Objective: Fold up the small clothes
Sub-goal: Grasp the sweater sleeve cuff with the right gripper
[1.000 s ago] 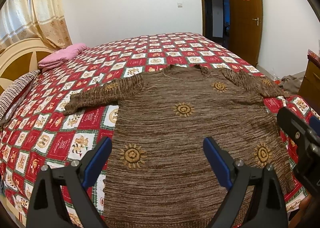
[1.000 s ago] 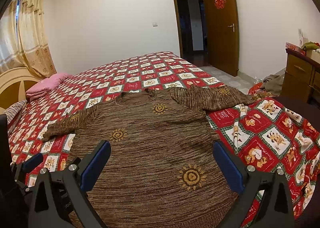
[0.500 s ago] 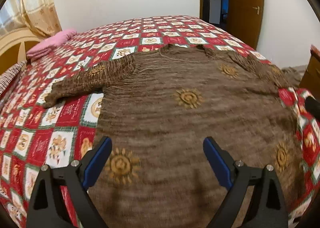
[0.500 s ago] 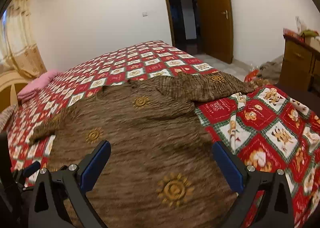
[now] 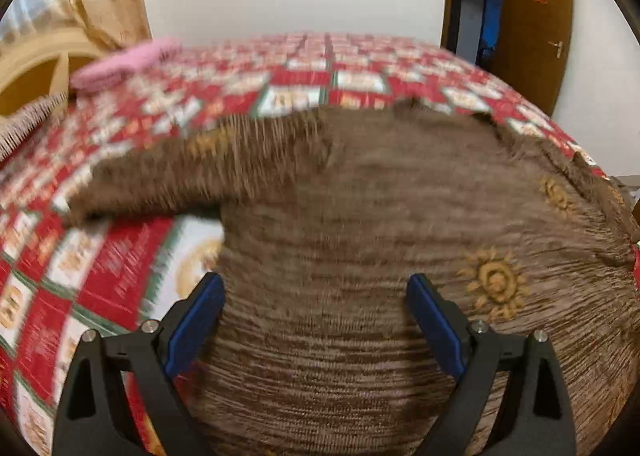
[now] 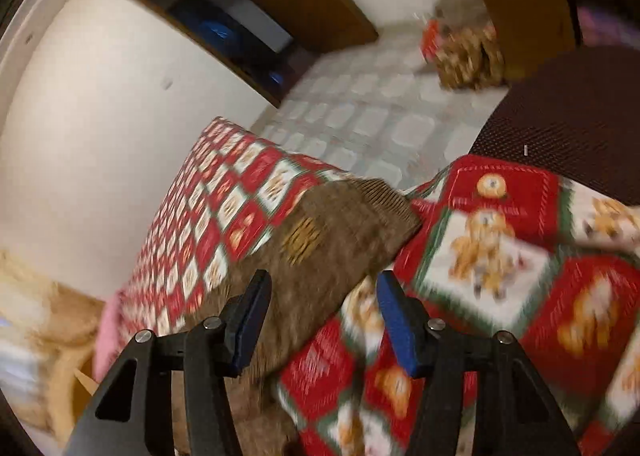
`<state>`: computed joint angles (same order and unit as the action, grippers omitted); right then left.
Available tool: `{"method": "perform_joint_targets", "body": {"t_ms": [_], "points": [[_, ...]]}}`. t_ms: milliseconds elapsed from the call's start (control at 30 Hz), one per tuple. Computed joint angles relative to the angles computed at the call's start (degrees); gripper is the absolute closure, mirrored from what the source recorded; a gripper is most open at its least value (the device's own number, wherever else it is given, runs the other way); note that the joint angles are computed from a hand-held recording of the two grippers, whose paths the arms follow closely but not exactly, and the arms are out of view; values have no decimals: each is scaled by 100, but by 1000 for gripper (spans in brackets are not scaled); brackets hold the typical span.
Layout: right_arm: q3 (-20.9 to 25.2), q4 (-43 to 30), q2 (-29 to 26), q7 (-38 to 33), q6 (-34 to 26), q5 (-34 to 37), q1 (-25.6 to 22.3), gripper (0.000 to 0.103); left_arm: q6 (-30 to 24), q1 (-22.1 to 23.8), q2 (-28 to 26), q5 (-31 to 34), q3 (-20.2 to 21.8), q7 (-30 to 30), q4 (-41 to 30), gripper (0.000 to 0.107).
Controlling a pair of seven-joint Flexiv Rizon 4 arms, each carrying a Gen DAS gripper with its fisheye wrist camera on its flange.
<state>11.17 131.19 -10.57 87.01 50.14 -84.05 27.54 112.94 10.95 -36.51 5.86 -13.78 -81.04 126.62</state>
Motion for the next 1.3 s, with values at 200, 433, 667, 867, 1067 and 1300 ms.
{"method": "perform_joint_targets", "body": {"t_ms": [200,433,667,867,1067,1300], "points": [[-339,-131,-408,-279,1174,-128,-610,49,-3,105,-22,121,-108,-14,21,4],[-514,-312,-902,-622,2024,425,-740,49,78,-109,-68,23,79,56,-37,4],[-456,-444,-838,-1470,449,1793,-169,68,106,-107,-74,31,85,62,-32,4],[-609,-266,-709,-1172,346,1012,-100,96,122,-24,-99,89,7,43,-37,4],[-282,-1032,-503,-2829,-1270,1385,349,97,133,-28,-101,100,16,34,-34,4],[-481,-2853,-1526,-4656,-912,921,850,97,159,-5,-119,127,-18,9,-39,4]]}}
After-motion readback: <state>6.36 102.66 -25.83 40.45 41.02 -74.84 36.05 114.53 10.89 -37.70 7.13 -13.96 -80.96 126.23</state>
